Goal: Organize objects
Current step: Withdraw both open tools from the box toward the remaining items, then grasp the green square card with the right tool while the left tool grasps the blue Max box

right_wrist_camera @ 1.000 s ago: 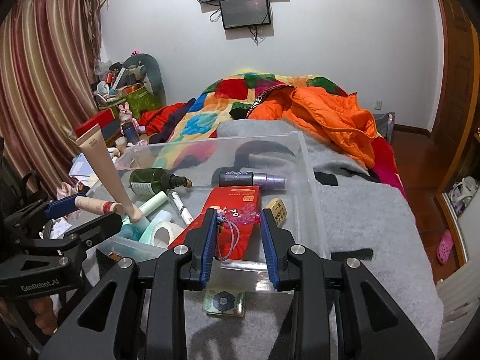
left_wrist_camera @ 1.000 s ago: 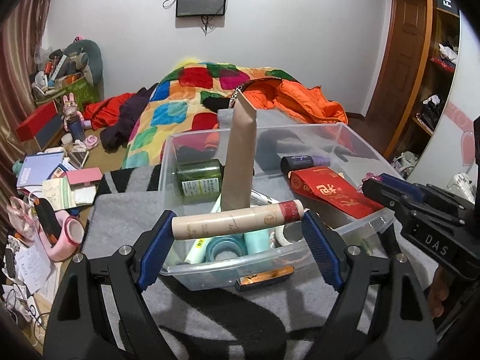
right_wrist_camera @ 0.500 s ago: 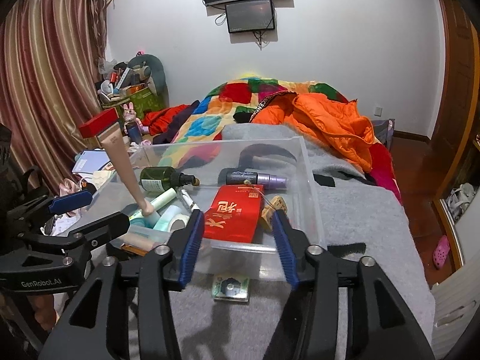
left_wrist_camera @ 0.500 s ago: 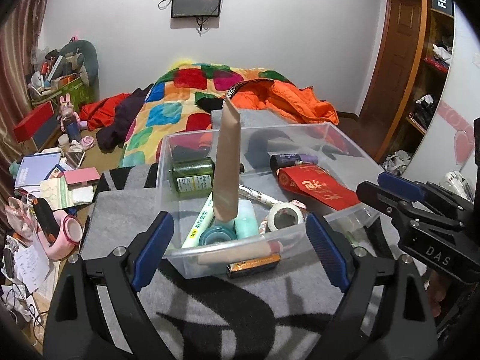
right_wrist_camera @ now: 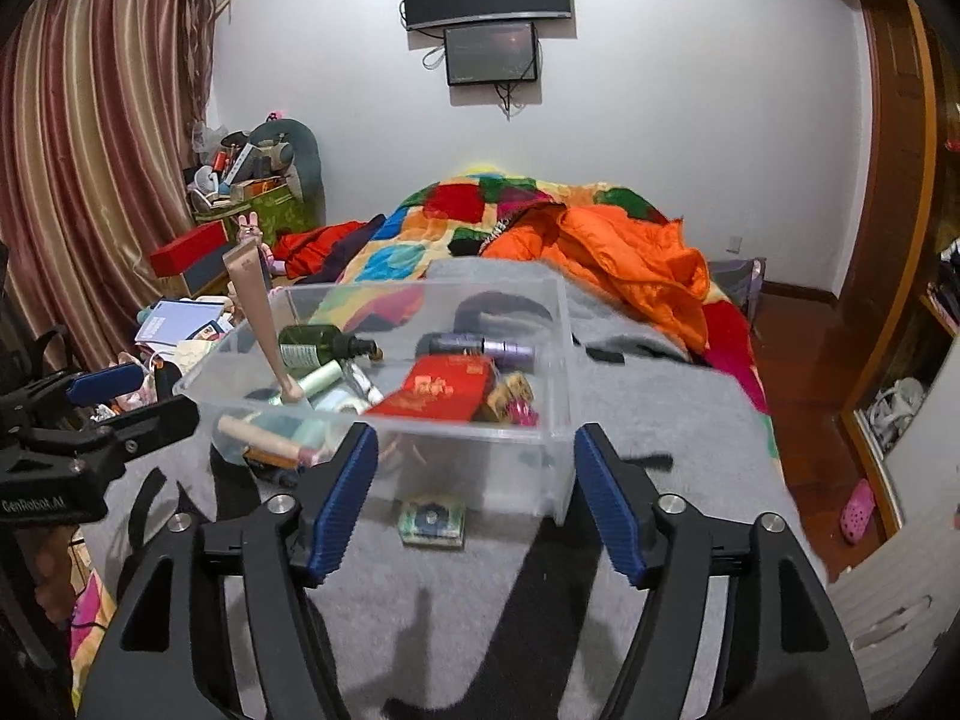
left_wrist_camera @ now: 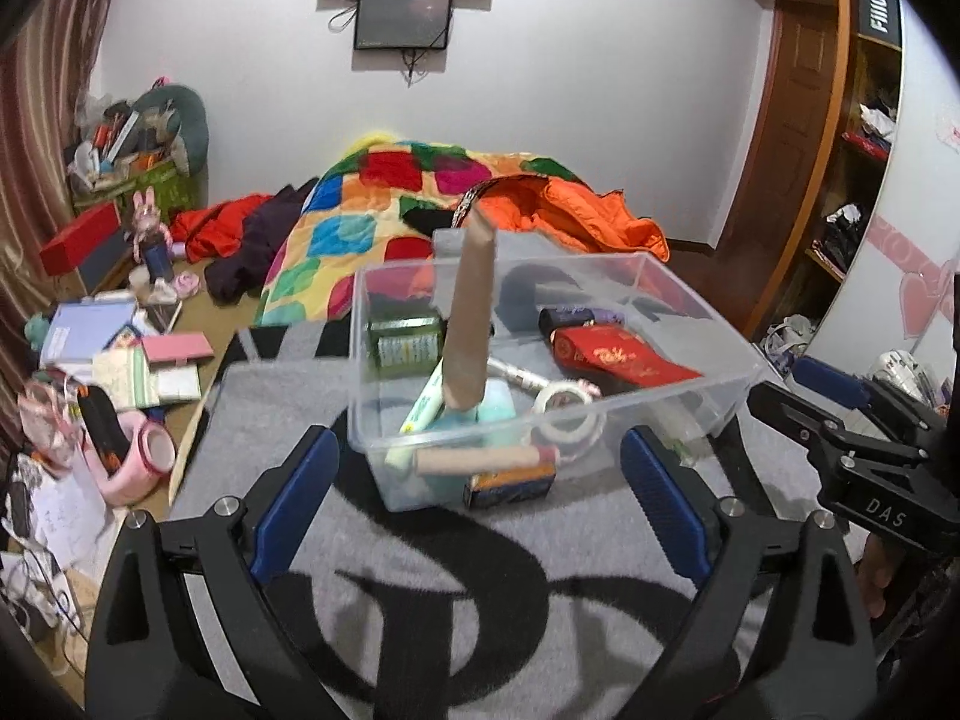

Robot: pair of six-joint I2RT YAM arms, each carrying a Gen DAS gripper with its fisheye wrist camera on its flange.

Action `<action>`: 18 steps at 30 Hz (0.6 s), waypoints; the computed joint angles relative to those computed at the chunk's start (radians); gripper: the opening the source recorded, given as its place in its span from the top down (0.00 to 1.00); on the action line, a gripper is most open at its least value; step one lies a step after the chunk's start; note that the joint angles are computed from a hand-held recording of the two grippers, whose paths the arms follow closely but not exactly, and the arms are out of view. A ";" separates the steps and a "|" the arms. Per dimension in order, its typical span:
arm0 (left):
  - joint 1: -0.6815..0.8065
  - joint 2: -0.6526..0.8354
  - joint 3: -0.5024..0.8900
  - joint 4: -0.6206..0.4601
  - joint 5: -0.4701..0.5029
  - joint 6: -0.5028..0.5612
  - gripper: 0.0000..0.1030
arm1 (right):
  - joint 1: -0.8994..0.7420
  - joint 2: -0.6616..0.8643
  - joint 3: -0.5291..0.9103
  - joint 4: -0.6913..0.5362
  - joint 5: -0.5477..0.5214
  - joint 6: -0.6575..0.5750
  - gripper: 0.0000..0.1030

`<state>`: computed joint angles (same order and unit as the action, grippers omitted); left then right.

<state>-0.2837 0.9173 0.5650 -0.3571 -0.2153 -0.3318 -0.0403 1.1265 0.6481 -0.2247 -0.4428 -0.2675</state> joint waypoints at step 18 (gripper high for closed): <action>-0.040 0.202 -0.084 0.137 -0.011 -0.085 0.25 | 0.122 0.260 0.002 0.052 0.099 -0.009 0.39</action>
<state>-0.3235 1.1194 0.4813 -0.2199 -0.2258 -0.4165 0.0816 1.3866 0.6499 -0.1729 -0.3440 -0.2766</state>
